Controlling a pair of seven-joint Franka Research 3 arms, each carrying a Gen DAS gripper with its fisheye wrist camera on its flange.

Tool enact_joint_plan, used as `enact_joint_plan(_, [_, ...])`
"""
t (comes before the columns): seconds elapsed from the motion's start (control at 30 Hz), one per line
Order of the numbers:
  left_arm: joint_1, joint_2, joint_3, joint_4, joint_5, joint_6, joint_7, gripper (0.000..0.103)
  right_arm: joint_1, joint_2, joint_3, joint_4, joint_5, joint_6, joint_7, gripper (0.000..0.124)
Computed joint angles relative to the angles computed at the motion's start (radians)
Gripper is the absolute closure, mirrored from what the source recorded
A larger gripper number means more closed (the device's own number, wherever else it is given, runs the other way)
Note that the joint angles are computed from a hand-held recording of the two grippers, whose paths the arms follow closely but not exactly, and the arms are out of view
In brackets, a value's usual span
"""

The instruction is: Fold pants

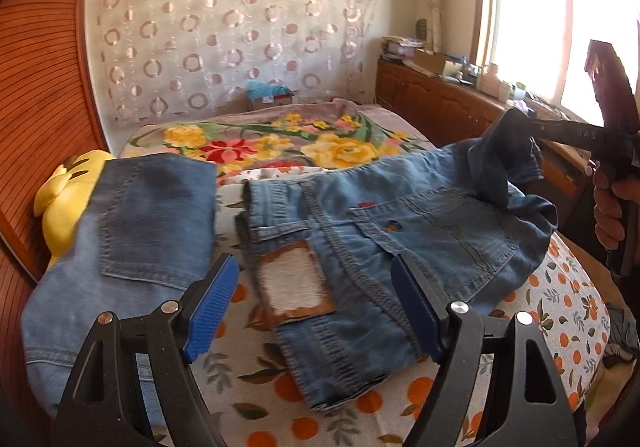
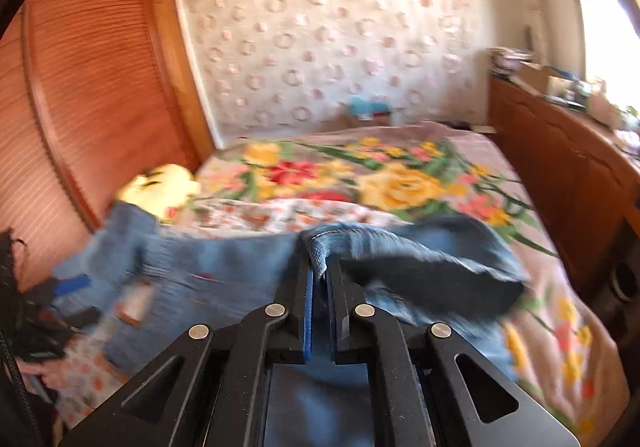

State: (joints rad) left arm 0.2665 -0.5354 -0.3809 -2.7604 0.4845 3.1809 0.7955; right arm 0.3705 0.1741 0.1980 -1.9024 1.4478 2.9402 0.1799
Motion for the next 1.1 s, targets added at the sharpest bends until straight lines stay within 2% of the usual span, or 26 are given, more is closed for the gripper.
enact_joint_plan(0.1, [-0.009, -0.042, 0.033, -0.035, -0.007, -0.004, 0.002, 0.023, 0.024, -0.008, 0.027, 0.010, 0.035, -0.033, -0.060, 0.121])
enact_joint_plan(0.17, [-0.007, -0.072, 0.044, -0.058, -0.011, -0.008, 0.004, 0.023, 0.049, -0.012, 0.034, 0.011, 0.008, -0.050, -0.051, 0.121])
enact_joint_plan(0.33, [0.007, -0.112, 0.057, -0.092, -0.028, 0.003, -0.001, 0.023, 0.084, 0.001, 0.034, 0.021, -0.158, -0.124, 0.086, 0.121])
enact_joint_plan(0.43, [0.006, -0.123, 0.066, -0.105, -0.040, 0.009, 0.007, 0.023, 0.095, 0.006, 0.029, 0.015, -0.276, -0.105, 0.173, 0.120])
enact_joint_plan(0.5, [0.011, -0.116, 0.061, -0.104, -0.045, 0.015, 0.013, 0.023, 0.085, 0.008, 0.018, 0.024, -0.347, -0.120, 0.230, 0.117])
enact_joint_plan(0.53, [0.007, -0.114, 0.067, -0.105, -0.046, 0.019, 0.021, 0.023, 0.083, 0.002, 0.015, 0.017, -0.382, -0.114, 0.259, 0.111])
enact_joint_plan(0.67, [0.007, -0.082, 0.050, -0.084, -0.056, 0.026, 0.033, 0.023, 0.088, -0.026, 0.011, -0.009, -0.506, -0.066, 0.378, 0.081])
enact_joint_plan(0.8, [0.004, -0.035, 0.030, -0.045, -0.058, 0.028, 0.044, 0.023, 0.087, -0.101, 0.024, -0.110, -0.481, 0.028, 0.365, 0.079])
enact_joint_plan(0.93, [0.004, 0.036, 0.005, 0.020, -0.044, 0.022, 0.060, 0.023, 0.088, -0.130, 0.010, -0.188, -0.453, 0.111, 0.352, 0.075])
enact_joint_plan(1.0, [0.012, 0.067, -0.016, 0.052, -0.033, 0.018, 0.059, 0.023, 0.103, -0.130, -0.001, -0.232, -0.550, 0.173, 0.456, 0.075])
enact_joint_plan(1.1, [0.030, 0.131, -0.055, 0.120, -0.004, 0.008, 0.055, 0.023, 0.120, -0.109, -0.034, -0.270, -0.746, 0.219, 0.661, 0.075])
